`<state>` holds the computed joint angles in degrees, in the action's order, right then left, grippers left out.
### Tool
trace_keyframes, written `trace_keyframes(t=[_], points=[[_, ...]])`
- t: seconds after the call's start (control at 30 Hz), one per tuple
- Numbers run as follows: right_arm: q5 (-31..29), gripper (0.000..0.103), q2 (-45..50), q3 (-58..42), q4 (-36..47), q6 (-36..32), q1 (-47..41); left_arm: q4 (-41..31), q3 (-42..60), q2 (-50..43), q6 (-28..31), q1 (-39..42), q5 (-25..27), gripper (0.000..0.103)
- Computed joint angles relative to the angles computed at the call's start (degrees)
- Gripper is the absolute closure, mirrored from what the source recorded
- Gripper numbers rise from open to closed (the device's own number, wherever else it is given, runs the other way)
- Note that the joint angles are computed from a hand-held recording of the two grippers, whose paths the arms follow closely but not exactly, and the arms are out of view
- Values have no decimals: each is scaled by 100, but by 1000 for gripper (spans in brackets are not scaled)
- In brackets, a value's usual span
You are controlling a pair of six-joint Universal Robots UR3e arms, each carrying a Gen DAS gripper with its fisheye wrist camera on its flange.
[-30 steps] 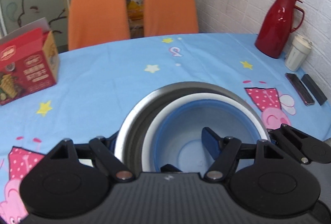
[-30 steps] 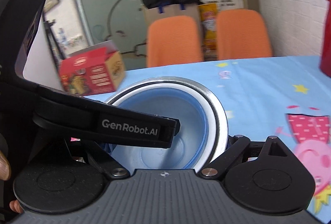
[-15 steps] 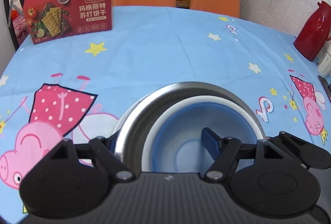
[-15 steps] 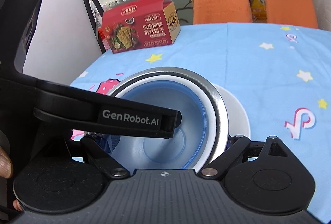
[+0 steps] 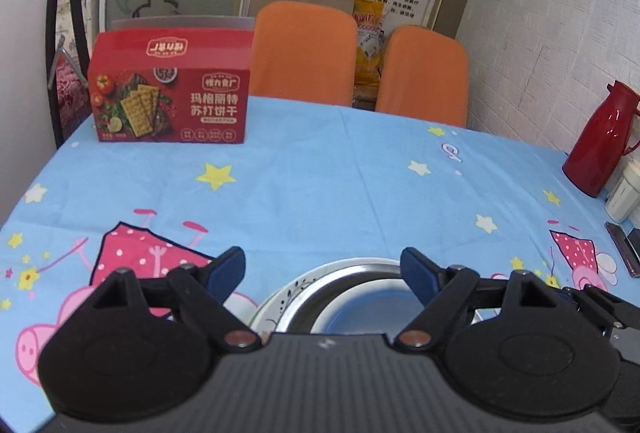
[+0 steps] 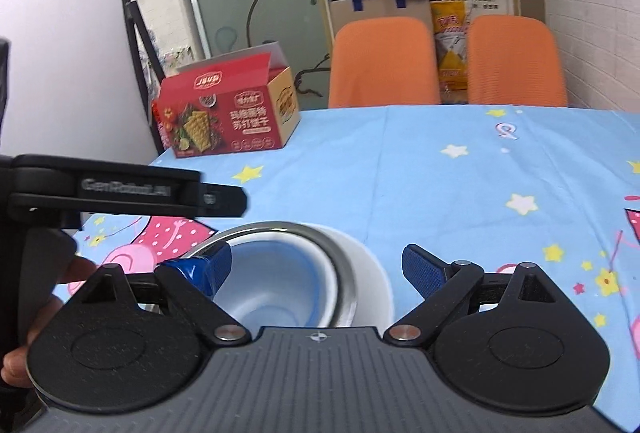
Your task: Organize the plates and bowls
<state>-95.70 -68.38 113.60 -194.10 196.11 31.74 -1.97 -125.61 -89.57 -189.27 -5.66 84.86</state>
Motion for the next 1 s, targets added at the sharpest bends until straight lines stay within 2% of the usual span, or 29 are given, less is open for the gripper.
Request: trace_keyframes(t=[0.2,0.3,0.33,0.37,0.47,0.63,0.87,1.0], points=[[-229,23,-331,718,-372,244,-58,482,-439,172,-613,-868,925,19],[-556,23,-523,1247,-662,404,52,668,-677,190,-979,-1570,1660,18],[-679,23,-594,1469,-804,488,99,675,-721,172,-1111,-1809,1916,7],[-819,23,-632,1684,-973,567,169,681,-764,129,-1301,-2107,2266,1],[-1195,23,-772,2347,-1444,812,365,1040,-1018,-36,-1647,-2926,3039,0],[-1539,23,-867,3279,-2200,1185,619,1047,-1131,-283,-2134,-4098,4094,0],[-2042,23,-582,3912,-3265,1536,1198,989,-1317,-574,-2882,-4936,4691,0],[-2558,23,-496,3929,-3184,1748,1722,761,-1289,-751,-3352,-5410,5071,0]])
